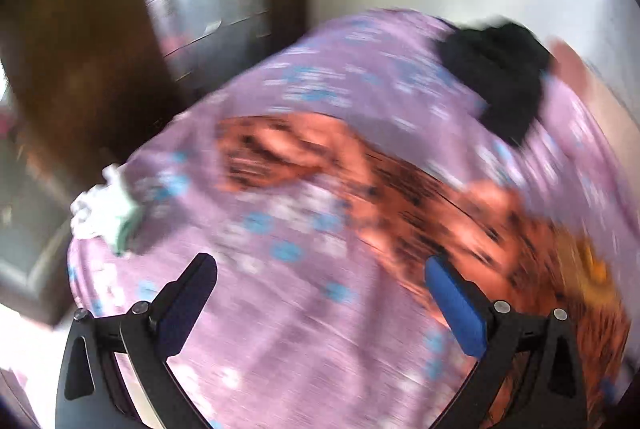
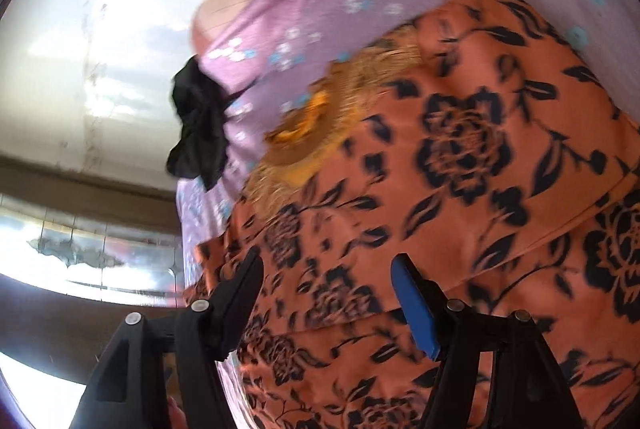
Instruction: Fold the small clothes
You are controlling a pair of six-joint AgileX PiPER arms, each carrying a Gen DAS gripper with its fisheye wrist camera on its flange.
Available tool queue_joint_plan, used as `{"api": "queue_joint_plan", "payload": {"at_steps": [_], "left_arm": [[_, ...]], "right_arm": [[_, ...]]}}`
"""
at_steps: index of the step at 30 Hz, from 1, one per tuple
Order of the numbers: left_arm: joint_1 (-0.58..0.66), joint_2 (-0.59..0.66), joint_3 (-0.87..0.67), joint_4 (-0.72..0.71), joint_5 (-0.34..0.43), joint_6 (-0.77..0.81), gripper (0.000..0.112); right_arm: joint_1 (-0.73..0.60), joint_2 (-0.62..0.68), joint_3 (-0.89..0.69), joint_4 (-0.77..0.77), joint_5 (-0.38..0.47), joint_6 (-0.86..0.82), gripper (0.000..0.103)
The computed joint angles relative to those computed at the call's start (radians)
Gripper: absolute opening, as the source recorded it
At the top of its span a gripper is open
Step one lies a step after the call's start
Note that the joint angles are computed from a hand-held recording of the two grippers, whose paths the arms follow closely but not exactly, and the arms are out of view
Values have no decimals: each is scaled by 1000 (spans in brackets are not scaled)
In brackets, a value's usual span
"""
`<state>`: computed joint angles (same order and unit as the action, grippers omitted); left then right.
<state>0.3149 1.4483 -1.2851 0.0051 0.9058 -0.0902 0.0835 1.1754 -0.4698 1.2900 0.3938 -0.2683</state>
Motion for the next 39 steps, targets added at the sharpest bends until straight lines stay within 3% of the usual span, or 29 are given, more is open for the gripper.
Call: {"api": "queue_joint_plan", "payload": {"at_steps": [2, 5, 7, 9, 11, 22, 23, 26, 28, 34, 39], "left_arm": [[139, 110, -117, -93, 42, 53, 103], [252, 219, -195, -186, 67, 40, 103], [313, 278, -209, -282, 55, 36, 94], [345, 326, -216, -365, 54, 48, 73], [343, 369, -232, -403, 58, 66, 70], [258, 481, -273, -427, -94, 66, 69], [258, 490, -285, -428, -92, 80, 56], [248, 545, -374, -360, -54, 49, 19], [261, 573, -431, -379, -15, 76, 9], [272, 492, -495, -392, 37, 206, 7], [257, 432, -675, -398, 154, 264, 7]], "right_arm": [[88, 3, -23, -90, -60, 100, 70], [164, 46, -59, -149, -95, 148, 70], [178, 77, -70, -110, -103, 108, 70], [177, 96, -72, -74, -105, 71, 70], [183, 124, -83, -76, -122, 74, 70], [181, 201, -106, -100, -121, 72, 70], [180, 208, -108, -95, -120, 66, 70], [179, 225, -115, -82, -124, 49, 70], [183, 228, -118, -96, -131, 63, 70], [178, 209, -112, -108, -144, 81, 70], [166, 172, -99, -95, -146, 73, 70]]}}
